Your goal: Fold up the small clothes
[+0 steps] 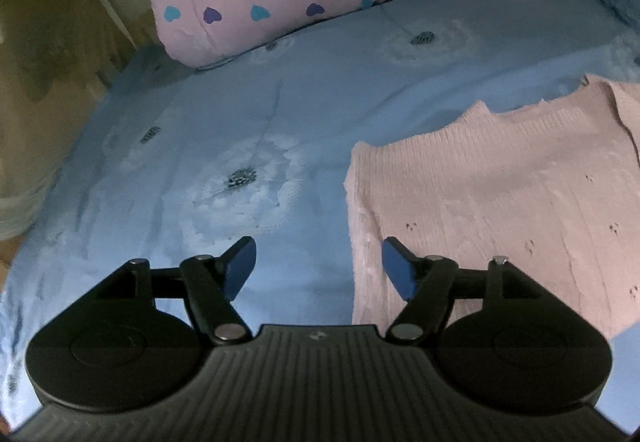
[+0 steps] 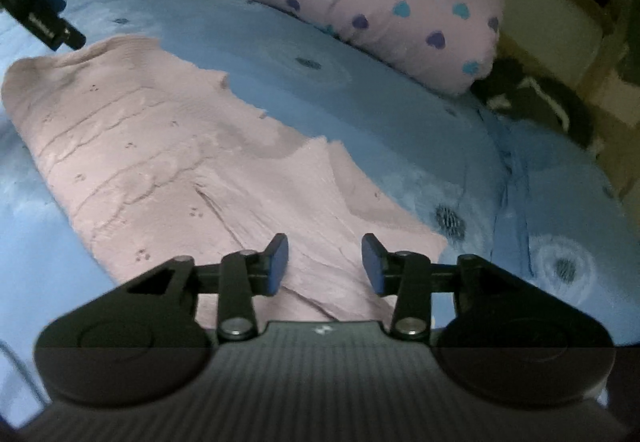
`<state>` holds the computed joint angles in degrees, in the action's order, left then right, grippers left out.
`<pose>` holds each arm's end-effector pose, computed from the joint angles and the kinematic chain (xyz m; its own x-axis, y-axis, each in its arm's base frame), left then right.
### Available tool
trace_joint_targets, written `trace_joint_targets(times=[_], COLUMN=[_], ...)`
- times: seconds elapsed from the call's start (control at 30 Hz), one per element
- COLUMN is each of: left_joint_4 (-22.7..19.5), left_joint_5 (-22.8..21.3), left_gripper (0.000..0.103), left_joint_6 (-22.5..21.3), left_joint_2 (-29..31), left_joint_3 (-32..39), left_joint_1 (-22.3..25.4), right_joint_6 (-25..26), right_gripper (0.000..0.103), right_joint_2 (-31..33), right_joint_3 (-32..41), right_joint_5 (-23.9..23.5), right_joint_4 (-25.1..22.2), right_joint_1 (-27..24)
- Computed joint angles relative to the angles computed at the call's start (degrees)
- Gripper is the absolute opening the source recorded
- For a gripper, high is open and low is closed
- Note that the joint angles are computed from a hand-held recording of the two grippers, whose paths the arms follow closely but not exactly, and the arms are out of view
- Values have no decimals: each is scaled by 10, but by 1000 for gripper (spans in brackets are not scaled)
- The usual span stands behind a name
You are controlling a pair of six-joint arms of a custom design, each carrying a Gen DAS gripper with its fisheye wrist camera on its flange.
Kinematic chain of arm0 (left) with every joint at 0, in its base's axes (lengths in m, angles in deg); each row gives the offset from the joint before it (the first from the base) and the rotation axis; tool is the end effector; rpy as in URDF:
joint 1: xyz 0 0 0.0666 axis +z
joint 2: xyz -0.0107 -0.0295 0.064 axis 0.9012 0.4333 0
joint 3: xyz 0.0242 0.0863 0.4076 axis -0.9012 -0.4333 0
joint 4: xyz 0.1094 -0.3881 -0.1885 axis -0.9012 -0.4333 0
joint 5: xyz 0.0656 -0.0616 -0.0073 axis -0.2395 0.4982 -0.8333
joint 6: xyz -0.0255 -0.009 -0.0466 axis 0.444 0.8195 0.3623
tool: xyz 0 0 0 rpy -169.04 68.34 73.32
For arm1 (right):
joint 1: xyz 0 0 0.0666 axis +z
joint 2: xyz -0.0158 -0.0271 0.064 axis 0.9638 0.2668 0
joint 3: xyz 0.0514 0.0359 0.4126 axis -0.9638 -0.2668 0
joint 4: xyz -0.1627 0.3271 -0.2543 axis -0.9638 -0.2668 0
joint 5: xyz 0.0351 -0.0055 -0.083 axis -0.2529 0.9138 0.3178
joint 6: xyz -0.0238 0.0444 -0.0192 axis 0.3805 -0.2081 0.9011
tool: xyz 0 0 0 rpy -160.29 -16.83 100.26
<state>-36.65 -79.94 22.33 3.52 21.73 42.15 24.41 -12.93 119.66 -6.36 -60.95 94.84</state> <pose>0.4515 -0.1647 0.4042 -0.7298 0.2968 -0.6159 0.0307 0.9142 0.4042 0.4023 0.1406 0.3706 -0.4705 -0.5168 -0.7153 -0.3613 0.8523 -0.3781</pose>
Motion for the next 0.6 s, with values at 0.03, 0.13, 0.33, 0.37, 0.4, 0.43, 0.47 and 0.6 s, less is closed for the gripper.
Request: trace_joint_targets(times=[0.03,0.13,0.33,0.37,0.4,0.43,0.47,0.6], left_joint_4=[-13,-46,-53,-49,-45,-41,-36,-14], left_joint_5=[0,16,70,89,104,113,114,108], left_gripper=[75,75,79,86,87,87,87,87], left_joint_6=[10,47,117,125,134,140,144,131], left_joint_2=[-2,-11,-44,-48,-51,-53,-54,-51], left_joint_3=[4,11,-12,-17,-21,-25,-29,-43], left_joint_1=[-4,-11,-16,-12,-10,-10,-11,-14], right_joint_6=[6,26,32,25,14,-1,-10,-20], right_gripper=[43,43,43,44,44,44,44,44], right_joint_2=[1,6,19,22,26,32,35,47], right_joint_3=[-2,-3,0,3,8,17,23,37], right_joint_5=[12,38,60,63,69,77,78,83], right_joint_4=[5,1,6,3,-4,-19,-29,-41], right_joint_1=[8,25,31,30,29,29,28,27])
